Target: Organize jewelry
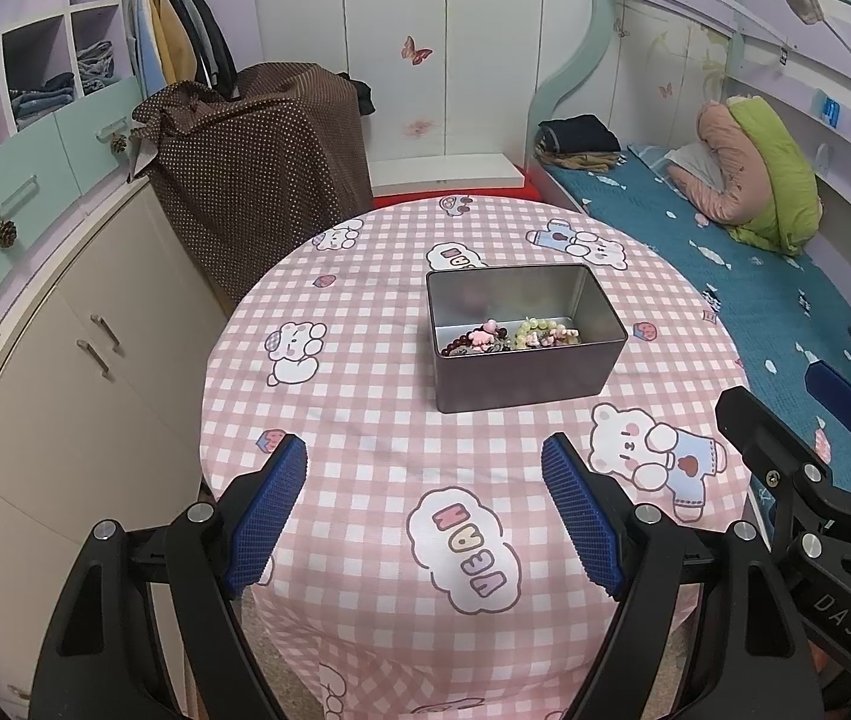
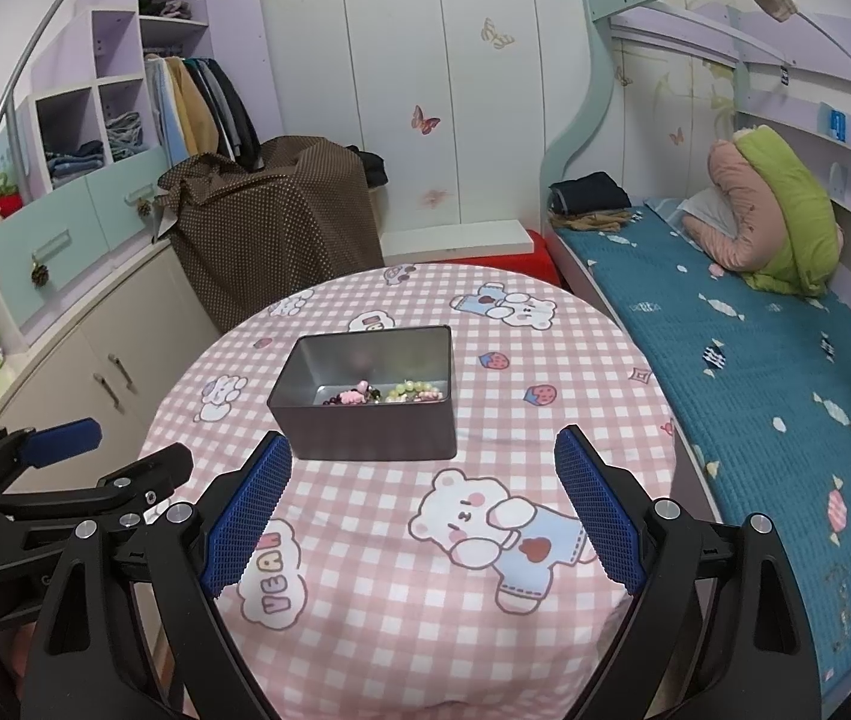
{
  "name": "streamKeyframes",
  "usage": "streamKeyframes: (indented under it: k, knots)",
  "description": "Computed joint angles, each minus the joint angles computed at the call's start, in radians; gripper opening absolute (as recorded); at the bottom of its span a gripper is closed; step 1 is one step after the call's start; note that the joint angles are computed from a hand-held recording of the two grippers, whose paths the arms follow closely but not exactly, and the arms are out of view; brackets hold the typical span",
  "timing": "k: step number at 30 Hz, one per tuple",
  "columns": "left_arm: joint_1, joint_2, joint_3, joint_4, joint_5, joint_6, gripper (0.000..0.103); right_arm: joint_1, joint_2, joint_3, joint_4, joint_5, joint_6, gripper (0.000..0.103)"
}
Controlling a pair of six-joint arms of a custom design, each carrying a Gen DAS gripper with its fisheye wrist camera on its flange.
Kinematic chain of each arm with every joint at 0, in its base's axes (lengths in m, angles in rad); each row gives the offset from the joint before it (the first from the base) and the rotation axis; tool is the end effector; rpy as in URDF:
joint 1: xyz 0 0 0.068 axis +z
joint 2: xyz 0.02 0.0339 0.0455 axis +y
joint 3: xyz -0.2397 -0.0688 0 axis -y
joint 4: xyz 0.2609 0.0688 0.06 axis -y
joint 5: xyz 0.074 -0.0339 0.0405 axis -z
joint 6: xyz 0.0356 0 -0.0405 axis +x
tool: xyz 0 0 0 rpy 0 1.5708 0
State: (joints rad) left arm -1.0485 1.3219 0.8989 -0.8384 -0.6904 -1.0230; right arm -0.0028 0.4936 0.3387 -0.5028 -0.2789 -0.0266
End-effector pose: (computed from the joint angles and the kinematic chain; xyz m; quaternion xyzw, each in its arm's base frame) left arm 0.1466 -0.2092 0.1968 -0.0403 0.9304 0.0457 0.3615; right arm 0.1616 0.0093 0.1799 -0.0719 0.8881 0.1183 0.4384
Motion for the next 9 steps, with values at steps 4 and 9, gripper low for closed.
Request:
streamKeyframes:
  k: [4,9]
  knots:
    - [0.006,0.007,0.001,0.008,0.008,0.003,0.078,0.011,-0.002,0.003,-0.003,0.016,0.009,0.087]
    - [0.008,0.008,0.000,0.011,0.012,0.006,0.078,0.014,-0.002,0.002,-0.002,0.018,0.012,0.087]
